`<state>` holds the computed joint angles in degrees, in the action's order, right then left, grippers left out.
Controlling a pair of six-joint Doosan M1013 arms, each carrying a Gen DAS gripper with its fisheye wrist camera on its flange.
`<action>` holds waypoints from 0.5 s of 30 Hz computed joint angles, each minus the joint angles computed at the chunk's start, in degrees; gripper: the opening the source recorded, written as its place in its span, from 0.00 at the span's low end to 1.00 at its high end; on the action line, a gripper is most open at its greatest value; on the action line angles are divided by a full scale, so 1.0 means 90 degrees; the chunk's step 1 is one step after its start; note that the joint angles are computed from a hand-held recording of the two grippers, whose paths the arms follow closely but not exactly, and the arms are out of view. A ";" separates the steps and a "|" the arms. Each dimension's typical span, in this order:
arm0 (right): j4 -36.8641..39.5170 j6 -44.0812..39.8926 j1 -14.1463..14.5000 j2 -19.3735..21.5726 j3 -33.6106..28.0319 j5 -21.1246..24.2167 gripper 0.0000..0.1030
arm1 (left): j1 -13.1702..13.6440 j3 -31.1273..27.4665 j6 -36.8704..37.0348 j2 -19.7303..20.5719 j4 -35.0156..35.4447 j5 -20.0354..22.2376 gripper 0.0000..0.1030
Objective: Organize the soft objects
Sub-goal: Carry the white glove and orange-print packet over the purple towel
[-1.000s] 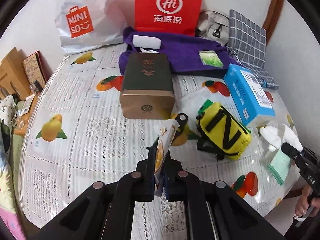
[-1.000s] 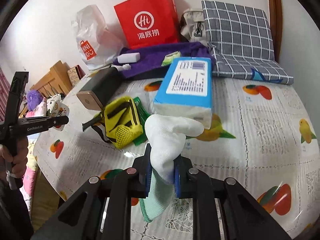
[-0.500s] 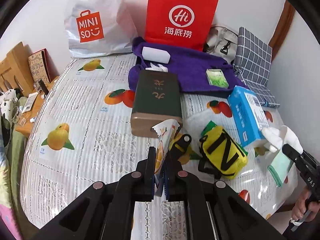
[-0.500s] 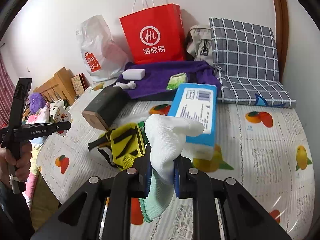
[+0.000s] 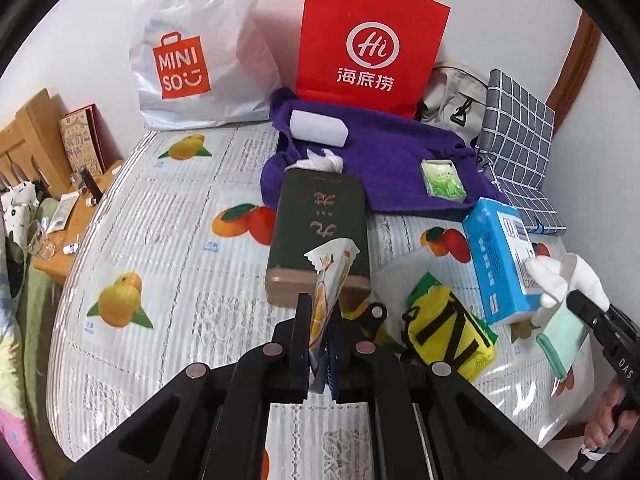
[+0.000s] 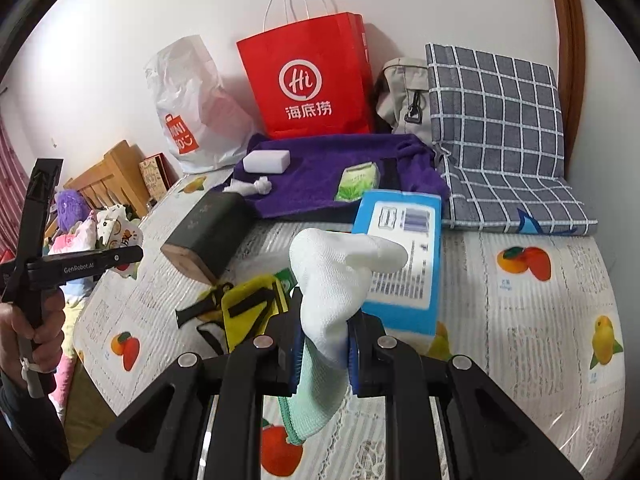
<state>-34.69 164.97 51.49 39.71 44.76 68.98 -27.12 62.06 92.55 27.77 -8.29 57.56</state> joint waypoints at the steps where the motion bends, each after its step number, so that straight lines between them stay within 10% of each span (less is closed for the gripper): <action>1: -0.0008 -0.0005 -0.0020 0.0020 -0.0051 0.0033 0.17 | -0.0006 -0.0071 0.0002 0.0041 -0.0005 0.0020 0.07; 15: 0.0156 -0.0379 -0.0361 0.0209 -0.0571 0.0179 0.17 | -0.0107 -0.0836 -0.0120 0.0415 0.0084 0.0222 0.07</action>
<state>-33.29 161.56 48.25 41.59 39.62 70.59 -28.08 54.54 91.47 31.51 -7.54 59.56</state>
